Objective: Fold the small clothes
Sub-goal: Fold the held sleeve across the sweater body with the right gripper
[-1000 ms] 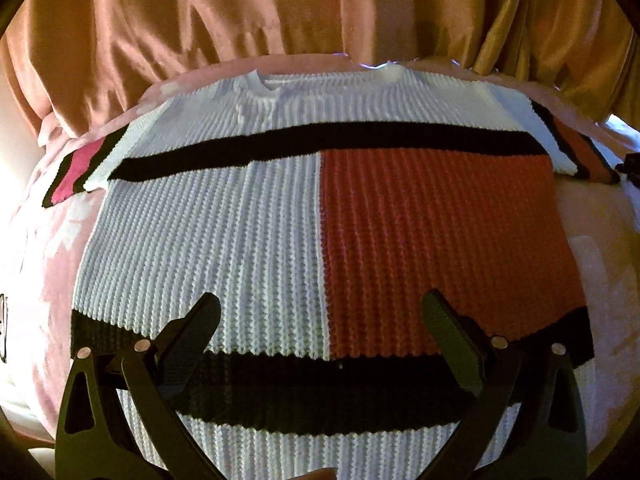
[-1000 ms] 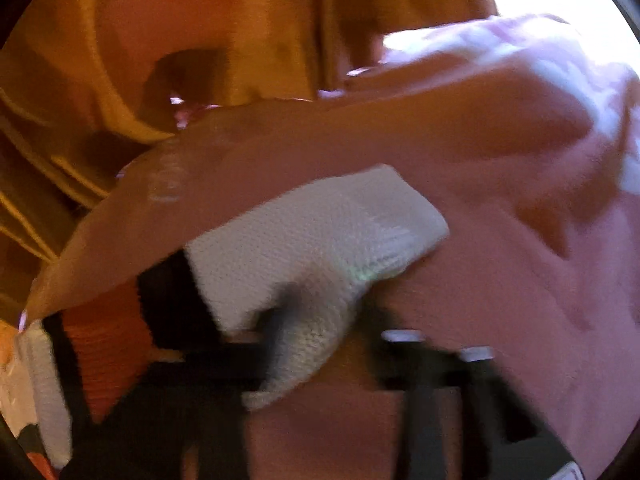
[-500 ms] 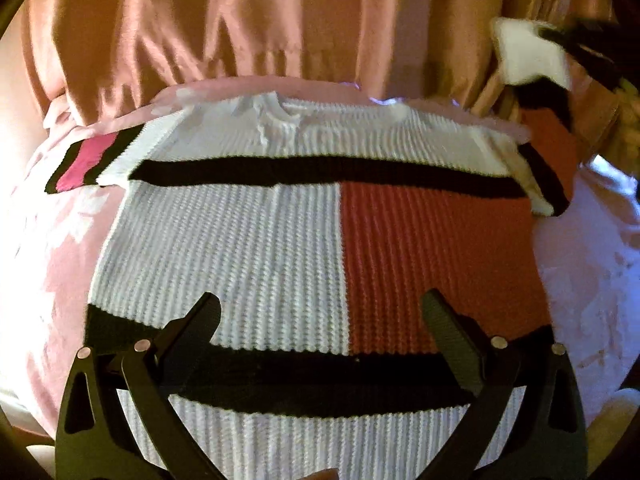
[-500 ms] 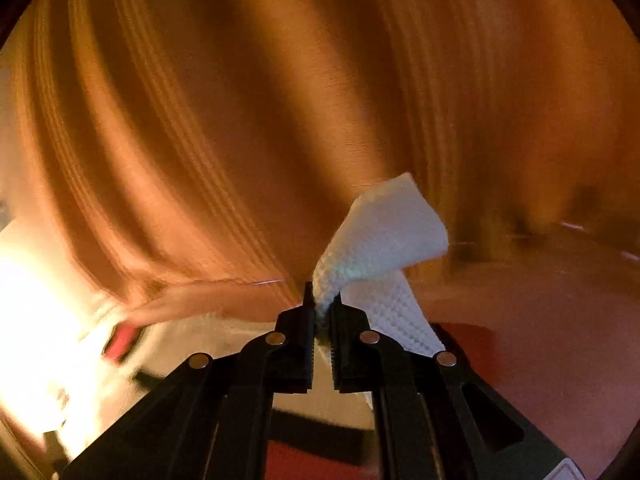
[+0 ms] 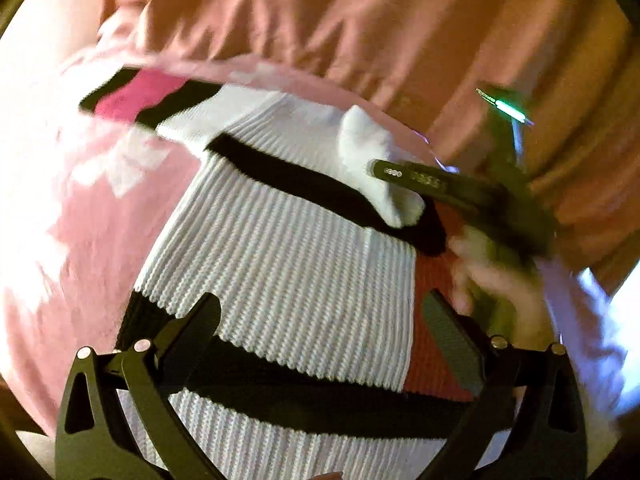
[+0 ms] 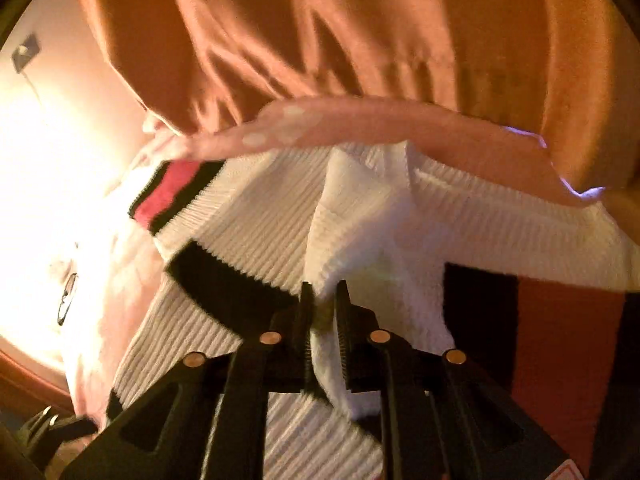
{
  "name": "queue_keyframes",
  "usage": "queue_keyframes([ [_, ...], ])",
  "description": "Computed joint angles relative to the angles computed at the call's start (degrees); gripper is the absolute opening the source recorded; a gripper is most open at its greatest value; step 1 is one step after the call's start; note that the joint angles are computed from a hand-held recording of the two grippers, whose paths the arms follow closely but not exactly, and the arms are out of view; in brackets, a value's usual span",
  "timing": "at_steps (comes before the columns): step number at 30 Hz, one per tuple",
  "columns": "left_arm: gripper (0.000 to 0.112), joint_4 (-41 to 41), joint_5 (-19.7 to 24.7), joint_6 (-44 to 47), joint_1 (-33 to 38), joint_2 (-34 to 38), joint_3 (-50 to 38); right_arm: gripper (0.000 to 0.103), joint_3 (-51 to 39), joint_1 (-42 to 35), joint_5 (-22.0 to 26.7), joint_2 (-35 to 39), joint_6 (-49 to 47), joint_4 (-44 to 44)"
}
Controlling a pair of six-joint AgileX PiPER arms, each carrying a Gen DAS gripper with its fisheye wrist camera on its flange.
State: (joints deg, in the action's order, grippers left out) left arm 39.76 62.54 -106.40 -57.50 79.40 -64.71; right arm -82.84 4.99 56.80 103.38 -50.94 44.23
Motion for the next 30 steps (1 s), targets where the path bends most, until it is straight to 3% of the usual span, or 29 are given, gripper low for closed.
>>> queue_keyframes([
  [2, 0.098, -0.5, -3.8, -2.8, 2.7, -2.4, 2.7, 0.049, 6.3, -6.4, -2.3, -7.8, -4.5, 3.3],
  [5, 0.098, -0.3, -5.9, -4.0, 5.9, -2.3, 2.4, 0.053, 12.4, -16.2, -6.6, -15.6, -11.0, 2.9],
  [7, 0.098, -0.5, -4.8, -0.9, 7.5, 0.3, -0.8, 0.055, 15.5, -22.5, -9.6, -18.2, -14.8, 1.1],
  [10, 0.098, -1.1, -4.4, 6.1, 10.6, 6.3, -6.5, 0.055, 16.6, -28.8, -9.6, -17.6, -16.4, -2.2],
  [14, 0.098, -11.1, -13.8, 18.3, 20.2, 15.5, -10.6, 0.055, 14.6, -34.5, -6.9, -11.1, -16.9, -4.0],
  [17, 0.098, -8.5, -14.5, 15.8, 21.8, 18.3, -10.9, 0.055, 14.3, -34.2, -8.5, -7.4, -17.9, -4.7],
  [18, 0.092, -6.2, -13.4, 14.5, 21.4, 18.8, -11.8, 0.055, 14.0, -34.4, -8.1, -6.5, -18.6, -4.2],
  [20, 0.068, -4.1, -14.3, 15.5, 22.1, 19.2, -12.7, 0.054, 13.6, -33.5, -7.9, -4.6, -18.7, -2.7],
  [21, 0.048, -4.7, -15.9, 17.7, 23.2, 19.2, -13.1, 0.053, 13.3, -33.0, -7.9, -3.6, -18.8, -1.7],
  [22, 0.032, -5.7, -16.4, 19.9, 24.2, 19.7, -14.1, 0.047, 13.1, -32.6, -8.1, -3.1, -18.7, -0.9],
  [24, 0.008, -5.0, -14.5, 22.7, 25.3, 20.9, -17.3, 0.021, 11.3, -31.1, -8.6, -1.6, -16.0, -0.8],
  [25, 0.006, -3.7, -13.6, 22.5, 25.3, 20.4, -17.7, 0.015, 9.5, -31.5, -6.6, -0.9, -15.0, 0.9],
  [27, 0.002, 1.1, -12.4, 21.1, 25.4, 17.4, -17.5, 0.014, 9.5, -32.6, -5.1, -2.4, -16.2, 5.3],
  [30, 0.002, 4.4, -9.9, 22.2, 26.5, 14.1, -16.8, 0.014, 12.5, -33.7, -7.2, -6.2, -20.2, 8.6],
])
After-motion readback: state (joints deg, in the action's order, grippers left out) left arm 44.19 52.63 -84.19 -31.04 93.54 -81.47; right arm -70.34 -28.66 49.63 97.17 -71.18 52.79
